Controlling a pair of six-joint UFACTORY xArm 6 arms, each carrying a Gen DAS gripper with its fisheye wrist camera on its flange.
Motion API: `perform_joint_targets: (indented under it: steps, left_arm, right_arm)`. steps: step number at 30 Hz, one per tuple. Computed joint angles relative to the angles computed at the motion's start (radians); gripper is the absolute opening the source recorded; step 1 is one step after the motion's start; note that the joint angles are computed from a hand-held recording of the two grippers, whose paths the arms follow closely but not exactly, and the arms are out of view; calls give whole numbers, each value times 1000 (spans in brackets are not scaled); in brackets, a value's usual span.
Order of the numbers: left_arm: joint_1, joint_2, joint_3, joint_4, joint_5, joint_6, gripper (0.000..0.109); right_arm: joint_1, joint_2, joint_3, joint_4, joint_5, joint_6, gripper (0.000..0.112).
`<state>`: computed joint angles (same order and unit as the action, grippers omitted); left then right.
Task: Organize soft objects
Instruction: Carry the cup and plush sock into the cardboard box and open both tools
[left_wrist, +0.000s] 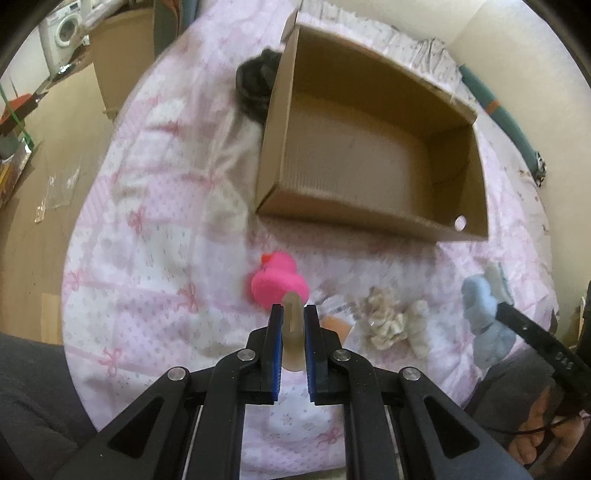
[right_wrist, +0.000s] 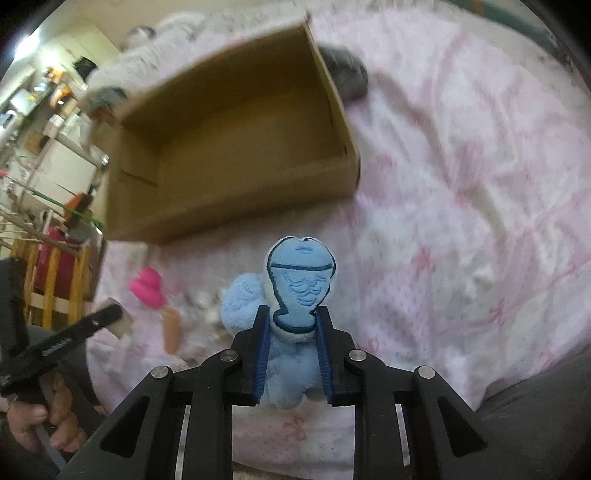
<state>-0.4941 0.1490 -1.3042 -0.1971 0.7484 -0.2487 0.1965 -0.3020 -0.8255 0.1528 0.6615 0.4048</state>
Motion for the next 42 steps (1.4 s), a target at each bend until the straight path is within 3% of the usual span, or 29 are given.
perform_joint_targets:
  steps: [11, 19, 26, 30, 36, 42]
  left_arm:
    - [-30, 104, -240, 107, 17, 1, 10]
    - [-37, 339, -604, 185, 124, -2, 10]
    - [-41, 544, -864, 232, 129, 41, 10]
    - [-43, 593, -874, 224, 75, 61, 10]
    - [-48, 589, -810, 221, 43, 82, 11]
    - [-36, 619, -851, 212, 63, 59, 13]
  right_arm:
    - [-39, 22, -65, 105, -101, -136, 25]
    - [-44, 161, -205, 174, -180, -255, 25]
    - [-44, 335, -329, 240, -226, -345, 25]
    - [-34, 388, -330, 295, -289, -430, 25]
    - [-41, 423, -329, 158, -273, -311, 25]
    - [-48, 452, -353, 136, -246, -263, 25]
